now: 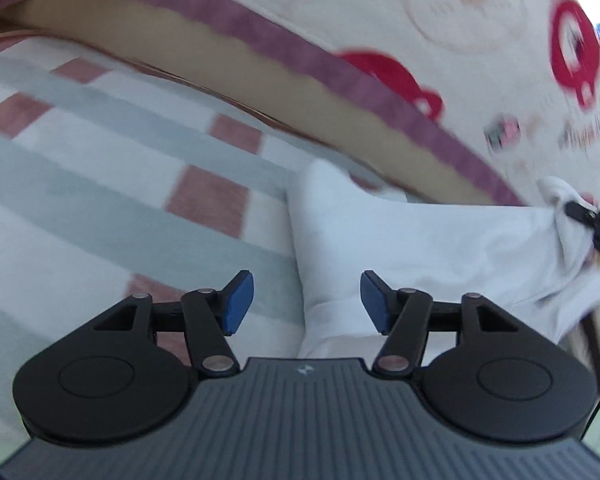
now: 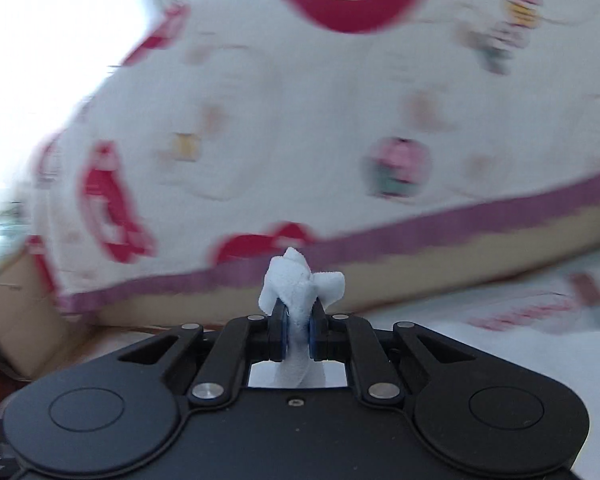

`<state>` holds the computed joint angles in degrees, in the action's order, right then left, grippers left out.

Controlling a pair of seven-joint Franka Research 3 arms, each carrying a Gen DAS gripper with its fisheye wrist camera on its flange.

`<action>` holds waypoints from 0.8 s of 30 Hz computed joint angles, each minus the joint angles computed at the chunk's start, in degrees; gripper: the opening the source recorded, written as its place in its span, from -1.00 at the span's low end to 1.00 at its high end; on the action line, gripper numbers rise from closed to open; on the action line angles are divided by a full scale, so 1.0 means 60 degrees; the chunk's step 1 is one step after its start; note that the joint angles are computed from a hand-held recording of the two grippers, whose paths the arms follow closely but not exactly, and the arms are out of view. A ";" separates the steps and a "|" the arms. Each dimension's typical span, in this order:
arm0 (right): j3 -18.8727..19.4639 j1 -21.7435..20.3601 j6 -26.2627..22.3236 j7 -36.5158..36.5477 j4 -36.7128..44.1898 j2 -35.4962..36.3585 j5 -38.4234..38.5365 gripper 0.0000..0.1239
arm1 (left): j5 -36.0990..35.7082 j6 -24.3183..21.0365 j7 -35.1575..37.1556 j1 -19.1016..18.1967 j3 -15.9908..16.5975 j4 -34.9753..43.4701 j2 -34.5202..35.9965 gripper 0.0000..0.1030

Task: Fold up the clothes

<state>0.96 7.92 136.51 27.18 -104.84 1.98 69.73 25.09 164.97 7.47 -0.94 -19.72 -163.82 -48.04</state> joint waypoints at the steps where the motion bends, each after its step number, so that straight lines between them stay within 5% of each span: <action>1: -0.0021 0.0010 0.0355 0.0240 0.0027 0.0151 -0.0570 -0.79 | 0.0067 0.0032 0.0269 -0.0104 0.0084 0.0147 0.0321 0.13; 8: 0.0067 -0.0120 0.1625 0.1947 -0.0275 0.0833 -0.2160 -0.73 | -0.0184 -0.0103 0.2122 -0.1160 0.0842 0.0915 0.1885 0.18; 12: 0.0036 -0.0208 0.1605 0.2822 -0.0445 0.0803 -0.3039 -0.70 | 0.0049 -0.0777 0.2387 -0.0880 0.0387 0.1258 0.2019 0.19; 15: 0.0025 -0.0144 0.2134 0.3469 -0.0369 0.0955 -0.3990 -0.66 | 0.0311 -0.2079 0.2474 -0.0835 0.0078 0.1721 0.2138 0.16; 24: 0.0034 -0.0582 0.2959 0.4300 -0.0584 0.1108 -0.4500 -0.87 | 0.0365 -0.2325 0.2140 -0.1130 0.0426 0.1723 0.2065 0.13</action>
